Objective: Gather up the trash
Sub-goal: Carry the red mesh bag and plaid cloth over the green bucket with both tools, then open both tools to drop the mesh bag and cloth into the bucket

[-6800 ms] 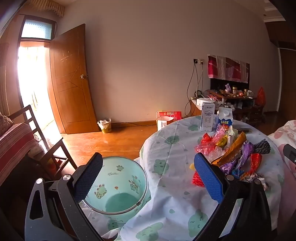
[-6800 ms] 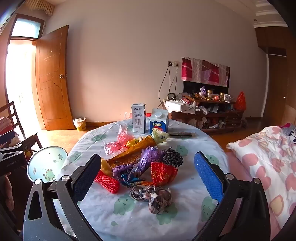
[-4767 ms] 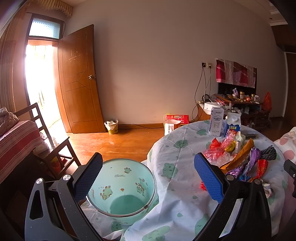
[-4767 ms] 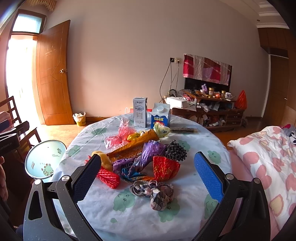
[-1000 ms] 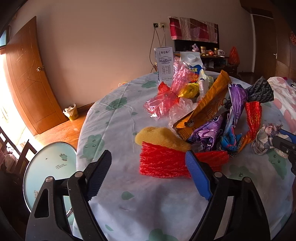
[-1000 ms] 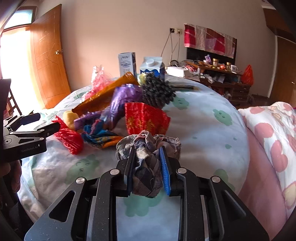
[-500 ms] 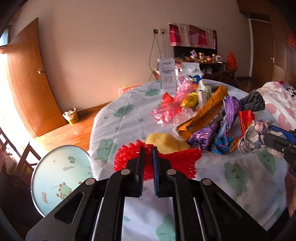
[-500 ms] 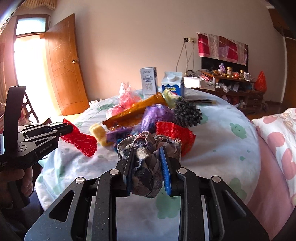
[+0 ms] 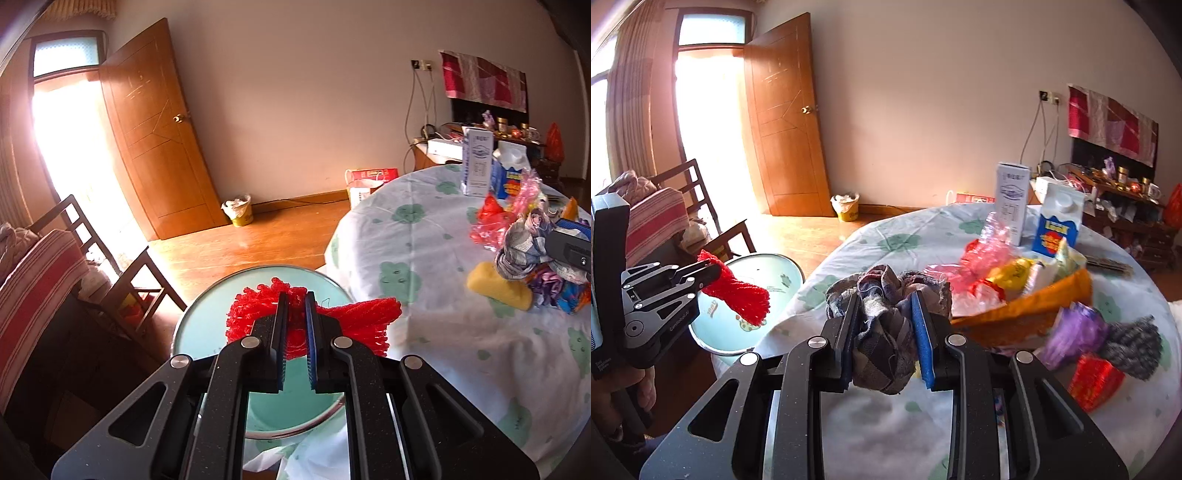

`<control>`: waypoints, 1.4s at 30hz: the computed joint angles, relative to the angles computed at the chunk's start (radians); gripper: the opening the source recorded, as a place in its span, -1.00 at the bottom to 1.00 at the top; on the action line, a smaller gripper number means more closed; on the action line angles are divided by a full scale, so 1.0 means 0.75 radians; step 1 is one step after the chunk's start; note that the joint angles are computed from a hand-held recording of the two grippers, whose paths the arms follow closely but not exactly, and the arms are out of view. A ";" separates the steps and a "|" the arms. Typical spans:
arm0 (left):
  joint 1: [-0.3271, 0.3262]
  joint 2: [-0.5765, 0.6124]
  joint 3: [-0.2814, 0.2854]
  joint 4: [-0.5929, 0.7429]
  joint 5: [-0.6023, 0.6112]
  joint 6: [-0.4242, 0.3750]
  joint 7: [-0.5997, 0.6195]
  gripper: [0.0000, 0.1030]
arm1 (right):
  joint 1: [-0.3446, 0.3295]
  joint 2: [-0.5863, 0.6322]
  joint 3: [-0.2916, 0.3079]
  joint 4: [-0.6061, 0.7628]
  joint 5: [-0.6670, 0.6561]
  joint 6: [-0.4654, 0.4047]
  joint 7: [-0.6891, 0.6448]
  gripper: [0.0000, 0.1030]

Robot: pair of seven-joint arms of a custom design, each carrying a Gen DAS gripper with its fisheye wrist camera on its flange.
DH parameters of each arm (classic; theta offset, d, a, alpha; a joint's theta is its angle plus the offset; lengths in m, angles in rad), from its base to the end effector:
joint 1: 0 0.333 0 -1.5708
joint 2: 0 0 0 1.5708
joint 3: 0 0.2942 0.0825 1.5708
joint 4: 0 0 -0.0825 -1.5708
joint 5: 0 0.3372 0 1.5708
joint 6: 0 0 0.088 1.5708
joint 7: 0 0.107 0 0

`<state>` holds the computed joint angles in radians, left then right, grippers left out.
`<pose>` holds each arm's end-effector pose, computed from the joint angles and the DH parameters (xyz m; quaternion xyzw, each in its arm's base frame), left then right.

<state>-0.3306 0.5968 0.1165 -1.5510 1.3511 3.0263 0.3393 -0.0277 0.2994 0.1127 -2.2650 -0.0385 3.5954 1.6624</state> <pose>0.6319 -0.2282 0.3626 -0.5131 0.7160 -0.2964 0.3691 0.5535 0.0479 0.3738 -0.6190 0.6105 -0.3079 0.3864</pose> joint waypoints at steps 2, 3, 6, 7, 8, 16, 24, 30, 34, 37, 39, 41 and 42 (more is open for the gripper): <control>-0.001 0.007 0.018 0.014 0.004 -0.029 -0.021 -0.84 | 0.009 0.063 0.011 0.096 -0.020 -0.043 -0.021 -0.45; -0.006 0.011 0.029 0.024 0.019 -0.049 -0.041 -0.84 | 0.006 0.096 0.024 0.146 -0.027 -0.067 -0.029 -0.45; 0.008 0.033 0.023 0.057 0.020 -0.104 -0.047 -0.84 | -0.044 0.180 0.096 0.269 -0.062 -0.133 -0.046 -0.45; 0.016 0.038 0.017 0.062 0.007 -0.117 -0.036 -0.84 | -0.047 0.209 0.108 0.311 -0.060 -0.151 -0.064 -0.45; 0.021 0.044 0.013 0.068 -0.007 -0.132 -0.024 -0.84 | -0.061 0.238 0.132 0.352 -0.063 -0.166 -0.080 -0.45; 0.036 0.075 0.025 0.099 -0.042 -0.185 -0.022 -0.84 | -0.085 0.409 0.219 0.614 0.000 -0.300 -0.245 -0.45; 0.041 0.090 0.025 0.116 -0.087 -0.236 0.007 -0.84 | -0.042 0.511 0.236 0.798 0.105 -0.419 -0.391 -0.46; 0.039 0.091 0.034 0.120 -0.110 -0.260 0.002 -0.83 | -0.033 0.552 0.263 0.869 0.171 -0.476 -0.512 -0.46; 0.037 0.090 0.031 0.121 -0.130 -0.288 0.012 -0.83 | -0.048 0.577 0.305 0.917 0.216 -0.534 -0.596 -0.46; 0.030 0.088 0.031 0.118 -0.134 -0.323 0.012 -0.82 | -0.046 0.591 0.320 0.940 0.242 -0.560 -0.667 -0.46; 0.035 0.087 0.024 0.116 -0.144 -0.332 0.021 -0.82 | -0.031 0.594 0.315 0.948 0.258 -0.570 -0.710 -0.46; 0.037 0.089 0.023 0.118 -0.148 -0.338 0.023 -0.82 | -0.022 0.594 0.312 0.952 0.278 -0.576 -0.751 -0.46; 0.037 0.088 0.022 0.117 -0.148 -0.338 0.022 -0.82 | -0.022 0.595 0.317 0.955 0.289 -0.580 -0.773 -0.46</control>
<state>-0.3025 0.6627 0.1329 -1.4632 1.2400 2.7729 0.3559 -0.0438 0.7458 0.3504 -1.5486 0.1785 3.1606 1.0829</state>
